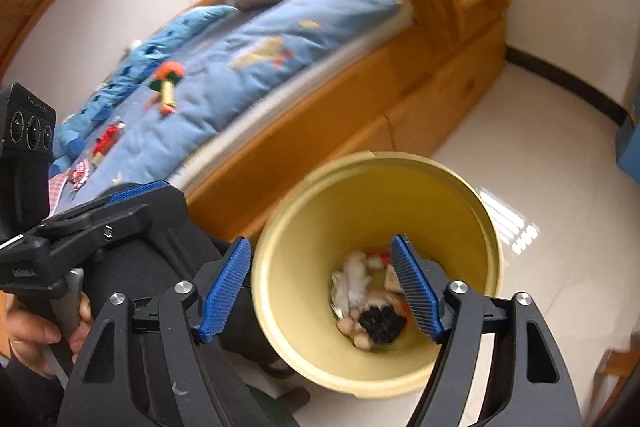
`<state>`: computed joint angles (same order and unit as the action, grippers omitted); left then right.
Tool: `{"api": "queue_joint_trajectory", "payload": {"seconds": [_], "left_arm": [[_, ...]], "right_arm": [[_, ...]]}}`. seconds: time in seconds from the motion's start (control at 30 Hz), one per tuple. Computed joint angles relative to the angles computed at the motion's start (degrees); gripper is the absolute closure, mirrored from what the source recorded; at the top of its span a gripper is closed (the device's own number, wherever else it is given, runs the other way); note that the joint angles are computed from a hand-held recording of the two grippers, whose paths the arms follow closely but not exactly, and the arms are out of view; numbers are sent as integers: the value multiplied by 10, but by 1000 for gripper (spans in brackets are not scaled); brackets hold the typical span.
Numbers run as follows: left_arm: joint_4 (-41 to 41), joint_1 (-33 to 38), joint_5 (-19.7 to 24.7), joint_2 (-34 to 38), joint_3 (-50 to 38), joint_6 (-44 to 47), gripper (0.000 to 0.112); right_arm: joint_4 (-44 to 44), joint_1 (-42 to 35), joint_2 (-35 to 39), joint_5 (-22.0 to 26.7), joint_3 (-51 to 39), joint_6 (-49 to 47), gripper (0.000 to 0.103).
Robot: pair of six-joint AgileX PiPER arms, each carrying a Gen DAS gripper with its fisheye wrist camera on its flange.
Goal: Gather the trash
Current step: 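Move both tools back over the bed toward the red wrapper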
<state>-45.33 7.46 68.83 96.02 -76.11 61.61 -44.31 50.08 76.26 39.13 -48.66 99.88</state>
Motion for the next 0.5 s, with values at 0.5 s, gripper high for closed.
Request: {"api": "queue_joint_trajectory", "payload": {"seconds": [0.5], "left_arm": [[-18, 232, -30, 47, -201, -38, 13]], "right_arm": [[-106, 33, 238, 4, -354, -190, 10]]}}
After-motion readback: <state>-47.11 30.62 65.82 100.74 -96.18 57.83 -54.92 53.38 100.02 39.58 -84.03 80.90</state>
